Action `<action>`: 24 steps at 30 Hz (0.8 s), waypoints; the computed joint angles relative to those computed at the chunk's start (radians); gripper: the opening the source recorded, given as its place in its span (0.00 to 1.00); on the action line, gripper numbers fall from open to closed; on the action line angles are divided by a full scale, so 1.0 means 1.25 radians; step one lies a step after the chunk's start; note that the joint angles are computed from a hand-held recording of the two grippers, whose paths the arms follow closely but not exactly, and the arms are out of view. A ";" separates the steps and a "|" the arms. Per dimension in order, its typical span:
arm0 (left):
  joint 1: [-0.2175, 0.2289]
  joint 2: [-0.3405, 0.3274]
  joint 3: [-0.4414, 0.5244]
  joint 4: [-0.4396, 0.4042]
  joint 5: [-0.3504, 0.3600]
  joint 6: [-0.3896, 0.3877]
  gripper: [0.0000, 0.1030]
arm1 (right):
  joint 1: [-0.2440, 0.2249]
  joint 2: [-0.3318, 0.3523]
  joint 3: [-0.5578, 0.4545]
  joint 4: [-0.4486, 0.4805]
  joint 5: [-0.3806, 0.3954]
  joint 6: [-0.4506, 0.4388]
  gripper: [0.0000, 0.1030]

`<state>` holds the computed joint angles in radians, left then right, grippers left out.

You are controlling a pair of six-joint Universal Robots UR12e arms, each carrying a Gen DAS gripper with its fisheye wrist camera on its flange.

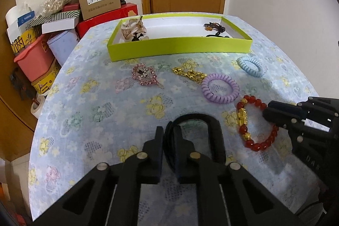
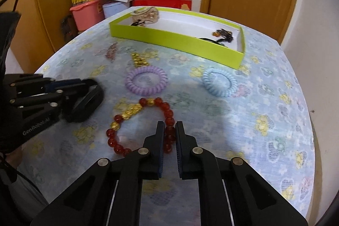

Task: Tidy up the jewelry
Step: 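Grasp the black watch band with the left tool while the right tool grasps the red bead bracelet, then carry the watch band and red bracelet into the green box and open both tools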

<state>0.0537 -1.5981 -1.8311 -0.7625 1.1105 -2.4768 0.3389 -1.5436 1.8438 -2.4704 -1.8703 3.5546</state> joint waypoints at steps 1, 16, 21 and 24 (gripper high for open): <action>0.001 0.000 0.001 -0.002 -0.003 -0.001 0.08 | -0.003 -0.002 0.001 -0.001 0.004 0.004 0.09; 0.033 0.011 0.015 -0.030 -0.094 -0.021 0.07 | -0.019 -0.045 0.013 -0.080 0.013 -0.008 0.09; 0.041 0.016 0.021 -0.031 -0.115 -0.026 0.07 | -0.015 -0.050 0.005 -0.098 0.005 -0.030 0.09; 0.042 0.017 0.025 -0.033 -0.122 -0.027 0.07 | -0.013 -0.052 0.001 -0.104 -0.002 -0.039 0.09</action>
